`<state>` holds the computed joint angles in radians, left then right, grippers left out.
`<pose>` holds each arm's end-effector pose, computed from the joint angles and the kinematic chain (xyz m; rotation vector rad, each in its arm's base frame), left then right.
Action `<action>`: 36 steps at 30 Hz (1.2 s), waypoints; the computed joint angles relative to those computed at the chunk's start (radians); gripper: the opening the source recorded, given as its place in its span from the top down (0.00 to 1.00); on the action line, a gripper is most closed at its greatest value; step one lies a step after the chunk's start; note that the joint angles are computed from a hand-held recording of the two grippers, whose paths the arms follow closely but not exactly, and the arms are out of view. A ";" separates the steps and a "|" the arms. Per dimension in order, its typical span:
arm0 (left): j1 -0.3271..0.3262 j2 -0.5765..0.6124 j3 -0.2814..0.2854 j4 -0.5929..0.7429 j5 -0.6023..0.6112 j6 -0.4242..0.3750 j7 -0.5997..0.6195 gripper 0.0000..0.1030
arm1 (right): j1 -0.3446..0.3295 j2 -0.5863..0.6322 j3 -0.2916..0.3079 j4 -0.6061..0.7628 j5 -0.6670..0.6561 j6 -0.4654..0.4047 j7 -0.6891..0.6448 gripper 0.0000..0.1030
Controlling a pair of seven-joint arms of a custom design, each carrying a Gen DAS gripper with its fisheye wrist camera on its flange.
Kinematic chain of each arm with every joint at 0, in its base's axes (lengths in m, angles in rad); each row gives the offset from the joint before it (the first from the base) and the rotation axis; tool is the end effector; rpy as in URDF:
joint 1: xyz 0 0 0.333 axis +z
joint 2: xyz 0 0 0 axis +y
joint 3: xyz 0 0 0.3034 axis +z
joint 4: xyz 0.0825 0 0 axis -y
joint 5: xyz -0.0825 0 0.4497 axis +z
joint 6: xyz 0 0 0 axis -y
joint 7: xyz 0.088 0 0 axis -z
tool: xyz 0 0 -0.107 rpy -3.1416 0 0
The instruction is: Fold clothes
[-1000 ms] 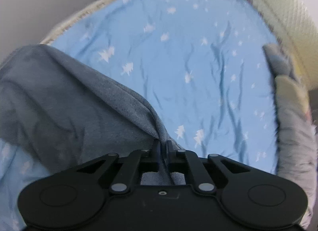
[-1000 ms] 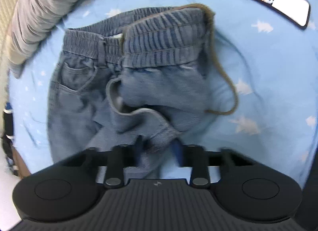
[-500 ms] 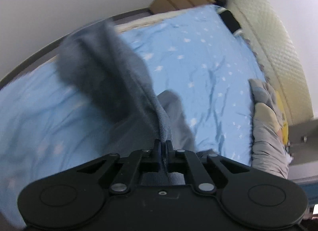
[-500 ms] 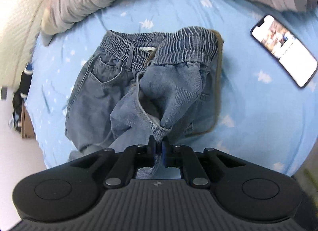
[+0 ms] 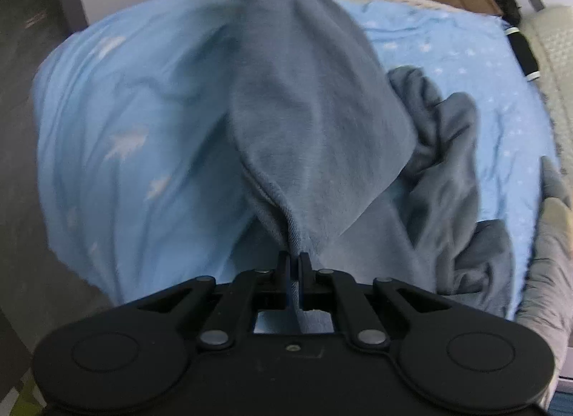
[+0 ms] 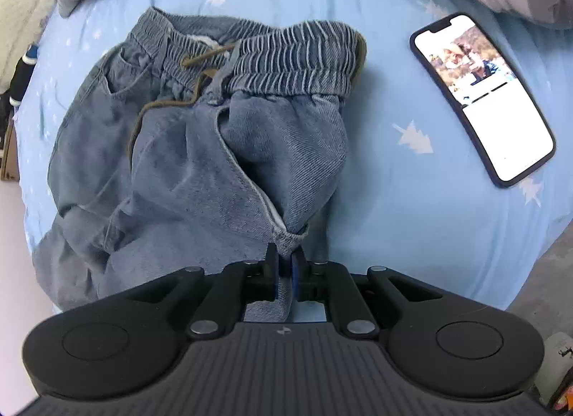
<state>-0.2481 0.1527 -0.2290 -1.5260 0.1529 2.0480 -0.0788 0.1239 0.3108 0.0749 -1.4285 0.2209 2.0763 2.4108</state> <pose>0.6335 -0.3061 0.5888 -3.0032 0.6618 -0.6070 0.7315 0.1514 0.5327 -1.1312 2.5070 0.1883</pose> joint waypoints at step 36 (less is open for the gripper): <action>-0.069 0.139 -0.004 0.226 0.094 -0.229 -0.060 0.96 | 0.028 0.047 -0.042 0.028 -0.288 0.095 0.027 0.94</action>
<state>-0.3166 0.2913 -0.2330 -1.3004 0.2473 1.8194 -0.1384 0.1517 0.3576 0.0333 -1.4001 -0.0670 2.1708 2.4375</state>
